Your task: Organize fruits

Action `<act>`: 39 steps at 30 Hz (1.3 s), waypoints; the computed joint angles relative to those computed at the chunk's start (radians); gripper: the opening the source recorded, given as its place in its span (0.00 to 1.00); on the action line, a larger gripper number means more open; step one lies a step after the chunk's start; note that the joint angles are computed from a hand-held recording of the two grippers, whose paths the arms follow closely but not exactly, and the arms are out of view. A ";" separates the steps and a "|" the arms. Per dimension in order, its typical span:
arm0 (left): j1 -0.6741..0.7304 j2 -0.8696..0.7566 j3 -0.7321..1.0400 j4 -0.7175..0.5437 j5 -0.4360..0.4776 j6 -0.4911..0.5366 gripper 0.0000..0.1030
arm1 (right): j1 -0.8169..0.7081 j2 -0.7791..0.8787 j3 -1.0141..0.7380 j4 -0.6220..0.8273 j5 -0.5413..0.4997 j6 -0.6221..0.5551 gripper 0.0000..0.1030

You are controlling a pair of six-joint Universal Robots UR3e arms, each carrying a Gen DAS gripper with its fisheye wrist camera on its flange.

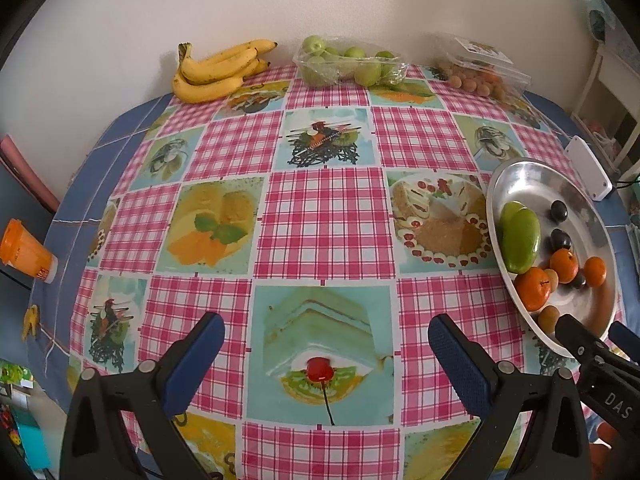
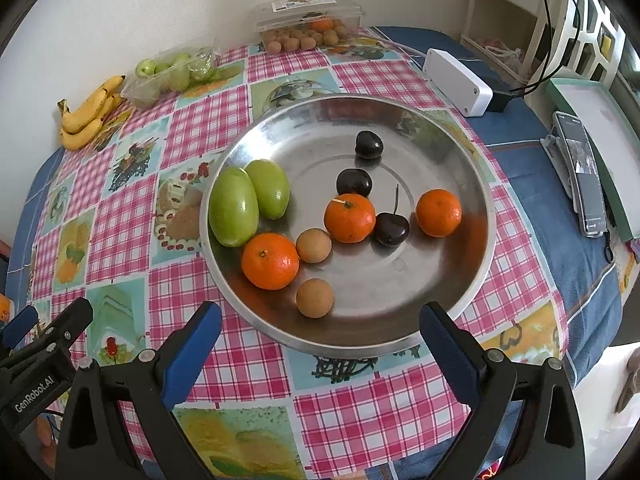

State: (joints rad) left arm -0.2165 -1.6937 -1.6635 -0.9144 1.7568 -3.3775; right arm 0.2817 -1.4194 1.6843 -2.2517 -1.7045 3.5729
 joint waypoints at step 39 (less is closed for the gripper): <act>0.010 -0.016 0.004 -0.001 -0.002 0.012 1.00 | -0.005 0.054 -0.020 -0.006 0.009 -0.002 0.96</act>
State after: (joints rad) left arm -0.2062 -1.7096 -1.6593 -0.9154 1.7549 -3.3655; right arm 0.2764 -1.3654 1.6646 -2.2575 -1.6952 3.5713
